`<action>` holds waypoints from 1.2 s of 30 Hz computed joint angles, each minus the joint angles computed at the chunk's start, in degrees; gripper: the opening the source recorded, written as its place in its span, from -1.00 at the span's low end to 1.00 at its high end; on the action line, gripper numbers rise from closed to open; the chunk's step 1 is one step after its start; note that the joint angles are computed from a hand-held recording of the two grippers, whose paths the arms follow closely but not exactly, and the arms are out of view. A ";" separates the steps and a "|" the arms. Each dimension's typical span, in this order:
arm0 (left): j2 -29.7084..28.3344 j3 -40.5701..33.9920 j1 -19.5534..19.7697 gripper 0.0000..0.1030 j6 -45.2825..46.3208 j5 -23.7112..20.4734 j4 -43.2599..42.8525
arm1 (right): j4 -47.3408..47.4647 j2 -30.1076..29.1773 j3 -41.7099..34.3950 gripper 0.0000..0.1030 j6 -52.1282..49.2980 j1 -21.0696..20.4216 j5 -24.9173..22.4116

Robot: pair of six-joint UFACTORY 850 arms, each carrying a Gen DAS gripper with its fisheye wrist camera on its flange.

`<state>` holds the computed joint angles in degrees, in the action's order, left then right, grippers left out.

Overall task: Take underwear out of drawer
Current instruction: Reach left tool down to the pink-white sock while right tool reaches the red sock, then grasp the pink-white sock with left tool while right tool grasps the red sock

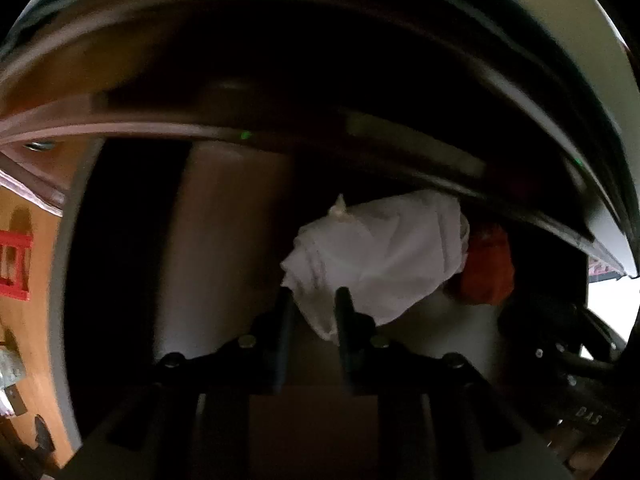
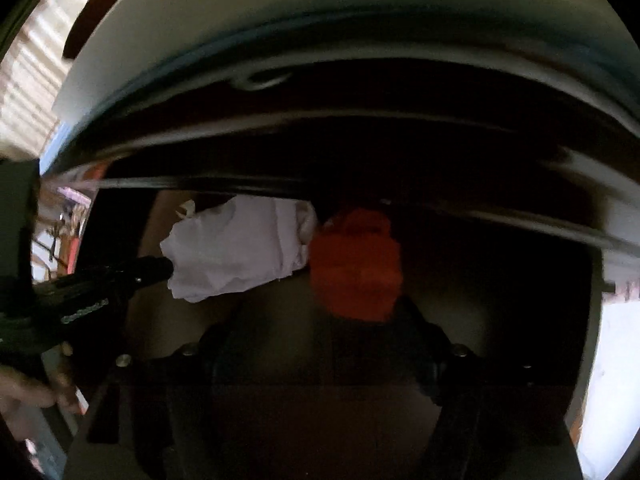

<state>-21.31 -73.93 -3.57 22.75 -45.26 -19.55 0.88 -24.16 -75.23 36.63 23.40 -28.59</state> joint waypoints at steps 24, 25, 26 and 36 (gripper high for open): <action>-1.49 -1.81 -2.24 -0.83 3.69 4.95 -2.18 | -11.48 -8.48 -10.13 -0.42 0.75 3.19 -11.26; -1.51 -1.94 -1.99 -0.86 5.11 3.79 -3.00 | -9.42 -8.38 -9.96 -0.45 -0.87 3.15 -11.71; -1.60 -2.25 -1.71 -0.86 6.51 1.86 -3.44 | -8.25 -8.23 -9.81 -0.46 -1.64 3.20 -12.16; -1.51 -4.66 -0.36 -0.86 13.82 -11.76 6.20 | 7.13 -5.89 -6.68 -0.48 -8.70 2.57 -13.71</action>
